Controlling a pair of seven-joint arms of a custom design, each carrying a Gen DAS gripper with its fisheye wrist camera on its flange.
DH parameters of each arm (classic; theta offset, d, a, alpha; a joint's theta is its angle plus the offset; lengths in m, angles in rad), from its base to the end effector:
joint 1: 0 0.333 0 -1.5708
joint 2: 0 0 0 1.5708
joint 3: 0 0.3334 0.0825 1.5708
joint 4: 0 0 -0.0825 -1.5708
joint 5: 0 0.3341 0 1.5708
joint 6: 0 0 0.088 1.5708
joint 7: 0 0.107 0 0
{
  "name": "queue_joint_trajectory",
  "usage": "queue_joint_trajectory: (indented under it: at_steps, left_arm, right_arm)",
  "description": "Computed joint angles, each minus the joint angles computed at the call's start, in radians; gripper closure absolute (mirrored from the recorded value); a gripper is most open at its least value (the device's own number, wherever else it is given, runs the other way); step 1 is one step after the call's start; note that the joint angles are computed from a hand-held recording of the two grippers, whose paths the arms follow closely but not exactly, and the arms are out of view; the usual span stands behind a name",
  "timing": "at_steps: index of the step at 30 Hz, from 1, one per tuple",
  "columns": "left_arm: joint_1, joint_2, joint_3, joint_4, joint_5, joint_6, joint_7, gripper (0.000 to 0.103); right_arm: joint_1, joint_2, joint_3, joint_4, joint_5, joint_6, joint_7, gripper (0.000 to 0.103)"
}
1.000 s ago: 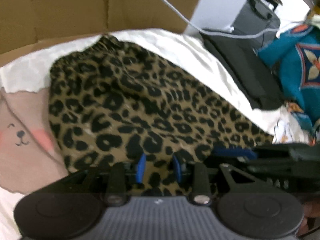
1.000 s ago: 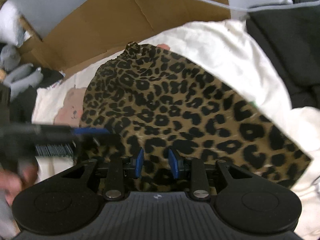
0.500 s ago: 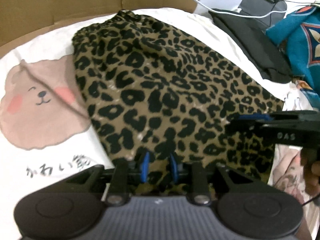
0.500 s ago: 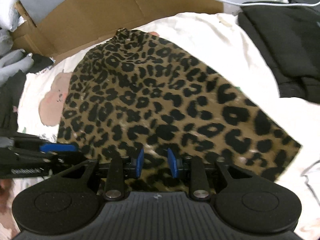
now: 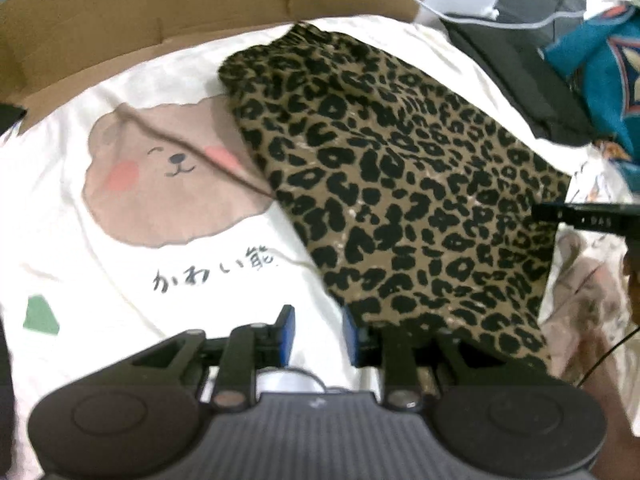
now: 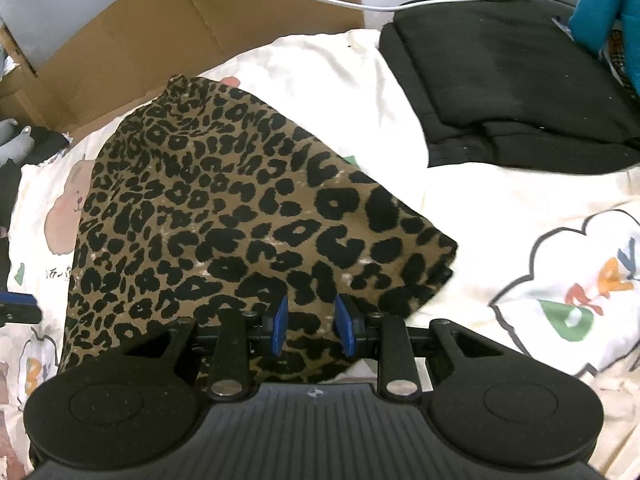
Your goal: Fold clothes
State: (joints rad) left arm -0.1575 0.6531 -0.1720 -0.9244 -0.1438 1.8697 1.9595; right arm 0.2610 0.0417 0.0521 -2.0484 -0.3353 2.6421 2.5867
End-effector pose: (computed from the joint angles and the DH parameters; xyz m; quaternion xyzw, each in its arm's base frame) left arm 0.6890 -0.1961 0.5566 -0.4379 0.8783 -0.1900 0.0271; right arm 0.5280 0.1795 0.5223 -0.5068 0.8109 -0.1474 0.2529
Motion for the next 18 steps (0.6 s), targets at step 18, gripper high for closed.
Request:
queue_joint_trajectory:
  at_steps: [18]
  left_arm:
    - [0.129,-0.194,-0.006,-0.376,-0.192,0.035,-0.049,0.074]
  right_arm:
    - [0.048,0.02,0.047,0.129,0.207,0.02,-0.296,0.069]
